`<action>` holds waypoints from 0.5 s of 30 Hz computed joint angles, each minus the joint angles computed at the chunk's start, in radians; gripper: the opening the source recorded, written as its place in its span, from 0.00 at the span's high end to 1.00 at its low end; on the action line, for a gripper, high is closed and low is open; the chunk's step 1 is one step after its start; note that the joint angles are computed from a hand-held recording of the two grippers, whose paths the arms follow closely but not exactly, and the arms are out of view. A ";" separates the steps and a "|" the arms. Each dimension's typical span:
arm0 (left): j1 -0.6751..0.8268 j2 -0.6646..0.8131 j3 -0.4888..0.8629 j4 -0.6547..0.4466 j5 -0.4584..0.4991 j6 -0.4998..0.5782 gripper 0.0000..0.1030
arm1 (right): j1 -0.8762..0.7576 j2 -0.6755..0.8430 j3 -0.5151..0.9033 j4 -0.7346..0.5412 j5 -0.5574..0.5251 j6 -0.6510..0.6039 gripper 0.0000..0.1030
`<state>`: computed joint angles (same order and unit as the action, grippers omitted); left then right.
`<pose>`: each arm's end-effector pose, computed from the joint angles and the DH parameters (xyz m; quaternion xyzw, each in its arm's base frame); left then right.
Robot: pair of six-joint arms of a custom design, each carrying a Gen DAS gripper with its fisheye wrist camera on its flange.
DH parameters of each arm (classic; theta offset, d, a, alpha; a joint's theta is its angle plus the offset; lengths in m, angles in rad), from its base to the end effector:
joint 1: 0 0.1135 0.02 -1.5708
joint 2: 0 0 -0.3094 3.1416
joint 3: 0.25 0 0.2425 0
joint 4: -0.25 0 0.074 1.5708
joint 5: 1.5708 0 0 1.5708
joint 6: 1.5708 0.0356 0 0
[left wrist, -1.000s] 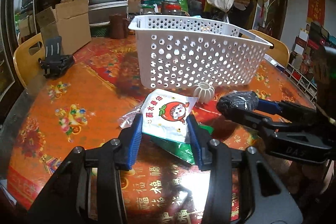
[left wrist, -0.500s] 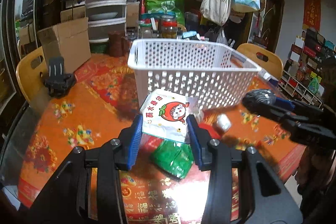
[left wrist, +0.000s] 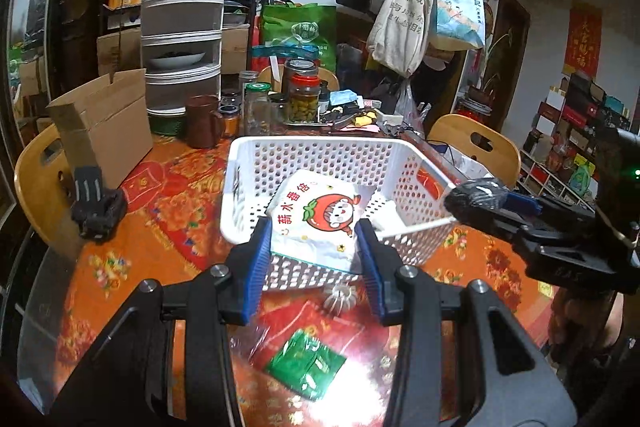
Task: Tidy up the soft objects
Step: 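Carry the snack packet and black sock into the white basket and release both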
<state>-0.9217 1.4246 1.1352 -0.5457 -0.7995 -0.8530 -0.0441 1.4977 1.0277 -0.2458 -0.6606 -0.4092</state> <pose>0.1917 -0.2105 0.3368 -0.1103 0.8638 -0.0275 0.4908 0.3118 0.0081 0.3021 -0.2885 0.8221 0.1995 0.4485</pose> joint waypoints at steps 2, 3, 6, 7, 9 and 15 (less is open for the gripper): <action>0.047 0.025 0.048 0.002 0.043 0.040 0.62 | 0.012 0.039 0.055 -0.027 0.010 0.013 0.41; 0.074 0.042 0.076 0.001 0.070 0.058 0.62 | 0.023 0.057 0.083 -0.037 0.028 0.019 0.41; 0.143 0.089 0.137 0.006 0.148 0.097 0.62 | 0.059 0.108 0.147 -0.036 0.098 0.045 0.41; 0.170 0.116 0.167 0.002 0.181 0.107 0.62 | 0.069 0.130 0.173 -0.046 0.110 0.050 0.41; 0.215 0.165 0.218 -0.012 0.239 0.122 0.62 | 0.094 0.166 0.207 -0.038 0.147 0.056 0.42; 0.349 0.353 0.377 -0.086 0.374 0.139 0.62 | 0.169 0.319 0.359 -0.112 0.276 0.051 0.42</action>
